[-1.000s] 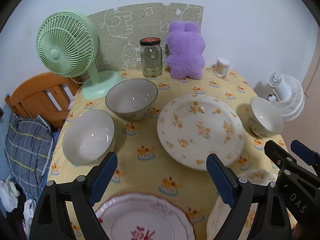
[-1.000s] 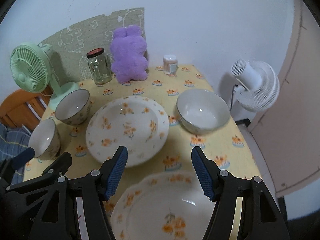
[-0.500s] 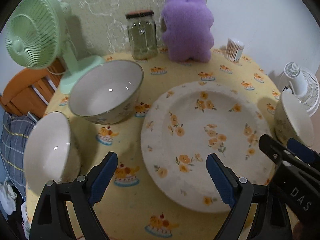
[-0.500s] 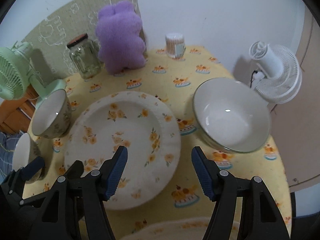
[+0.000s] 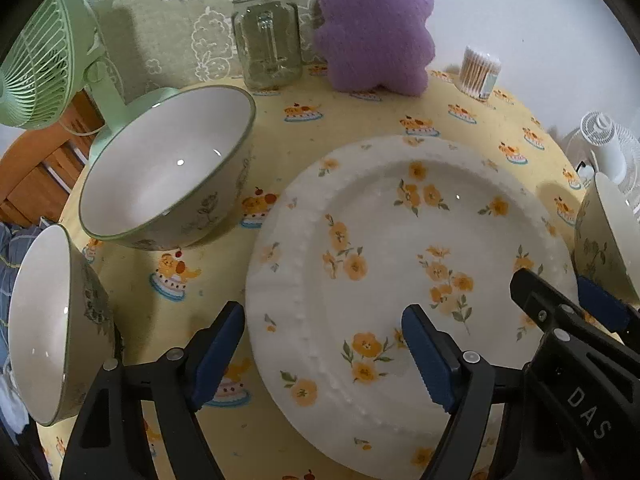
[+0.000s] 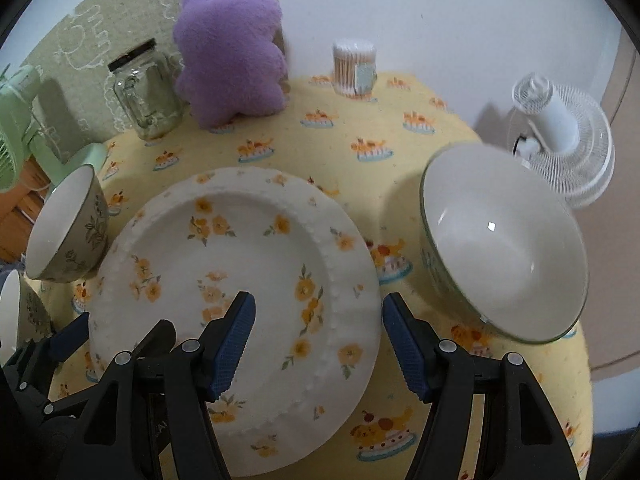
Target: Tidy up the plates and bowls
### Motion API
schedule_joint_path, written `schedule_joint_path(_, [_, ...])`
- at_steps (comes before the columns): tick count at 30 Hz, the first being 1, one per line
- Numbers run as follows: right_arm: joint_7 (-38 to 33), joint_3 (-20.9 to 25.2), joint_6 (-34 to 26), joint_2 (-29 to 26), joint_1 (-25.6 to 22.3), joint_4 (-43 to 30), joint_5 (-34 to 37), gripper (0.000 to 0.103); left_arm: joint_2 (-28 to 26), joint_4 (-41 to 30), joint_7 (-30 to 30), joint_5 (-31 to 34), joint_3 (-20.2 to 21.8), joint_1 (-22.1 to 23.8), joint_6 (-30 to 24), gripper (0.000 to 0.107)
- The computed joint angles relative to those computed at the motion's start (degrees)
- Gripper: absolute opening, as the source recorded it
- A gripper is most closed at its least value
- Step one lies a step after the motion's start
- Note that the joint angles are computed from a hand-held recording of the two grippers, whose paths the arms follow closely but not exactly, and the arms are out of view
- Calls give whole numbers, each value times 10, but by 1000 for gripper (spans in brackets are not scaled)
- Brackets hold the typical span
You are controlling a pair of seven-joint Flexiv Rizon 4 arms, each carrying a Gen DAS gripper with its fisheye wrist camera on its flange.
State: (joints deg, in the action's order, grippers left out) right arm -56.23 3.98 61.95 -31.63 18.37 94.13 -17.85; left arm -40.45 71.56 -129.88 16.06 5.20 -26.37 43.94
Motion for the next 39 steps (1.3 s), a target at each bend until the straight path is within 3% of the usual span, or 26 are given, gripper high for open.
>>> schedule_joint_path(3, [-14,15,-11,-7,-11,-10,21,64,-3,-1,2,-2,-2,1,2,78])
schedule_joint_path(9, [1,-1,-27,-4,3,-10,7,59,-1,-3,1,0,1,-3,-4,76])
schedule_joint_path(27, [-47,30,-62,30,-3,19,40,59,48,59,-4,-16,-19,7,-38,75])
schedule_joint_path(39, [-78,30,-89,-12,-5,-42,57,63,24,22,-11,-9,-14,10,-52,81])
